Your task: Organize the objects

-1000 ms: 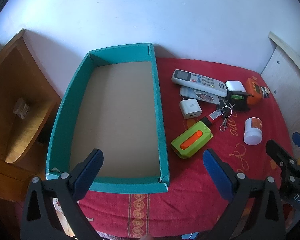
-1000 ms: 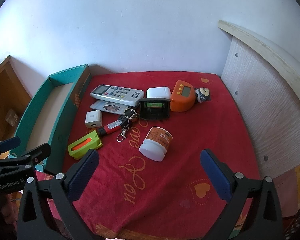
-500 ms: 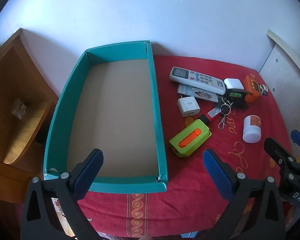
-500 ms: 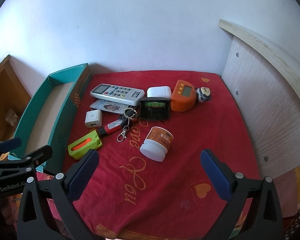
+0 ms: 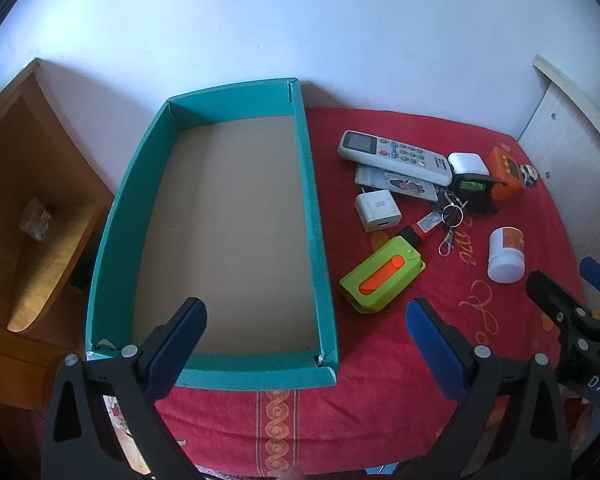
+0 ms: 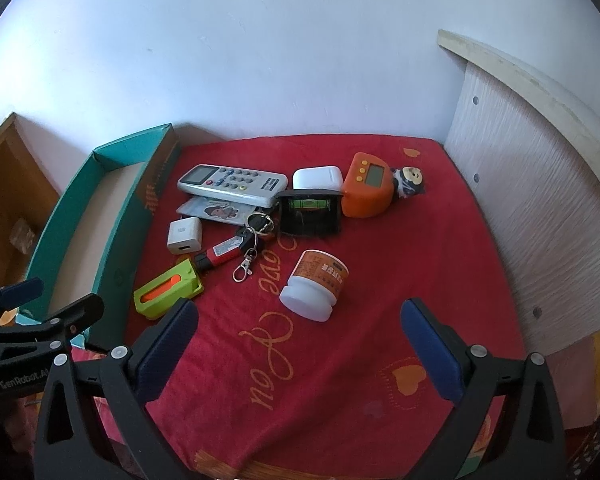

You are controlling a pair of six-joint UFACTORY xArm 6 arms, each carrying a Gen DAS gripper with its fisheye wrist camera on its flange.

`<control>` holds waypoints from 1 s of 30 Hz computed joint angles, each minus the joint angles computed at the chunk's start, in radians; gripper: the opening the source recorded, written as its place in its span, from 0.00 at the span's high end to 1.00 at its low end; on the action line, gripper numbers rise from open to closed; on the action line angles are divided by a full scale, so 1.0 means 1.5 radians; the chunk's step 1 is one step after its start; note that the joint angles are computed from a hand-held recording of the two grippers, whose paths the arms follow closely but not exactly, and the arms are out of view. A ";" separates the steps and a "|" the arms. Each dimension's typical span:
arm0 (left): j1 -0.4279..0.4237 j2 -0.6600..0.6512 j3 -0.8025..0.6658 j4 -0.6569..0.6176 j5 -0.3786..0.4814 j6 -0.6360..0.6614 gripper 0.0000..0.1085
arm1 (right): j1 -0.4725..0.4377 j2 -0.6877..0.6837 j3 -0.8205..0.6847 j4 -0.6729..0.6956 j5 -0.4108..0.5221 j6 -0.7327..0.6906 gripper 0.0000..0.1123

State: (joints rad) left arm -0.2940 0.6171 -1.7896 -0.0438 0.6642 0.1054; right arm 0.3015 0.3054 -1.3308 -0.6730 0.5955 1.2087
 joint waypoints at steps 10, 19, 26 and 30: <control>0.000 0.005 -0.006 -0.004 0.009 0.020 0.07 | 0.000 0.008 -0.012 0.016 0.009 -0.014 0.08; 0.002 0.015 -0.023 -0.003 0.028 0.021 0.07 | 0.002 0.013 -0.018 0.027 0.010 -0.021 0.08; 0.004 0.018 -0.033 -0.002 0.041 0.029 0.07 | 0.004 0.024 -0.031 0.041 0.012 -0.035 0.08; 0.008 0.019 -0.039 0.005 0.041 0.034 0.07 | 0.004 0.025 -0.032 0.043 0.011 -0.036 0.08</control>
State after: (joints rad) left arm -0.2815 0.6450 -1.8479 -0.0357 0.7264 0.1567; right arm 0.3074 0.3425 -1.3781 -0.6083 0.6127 1.1545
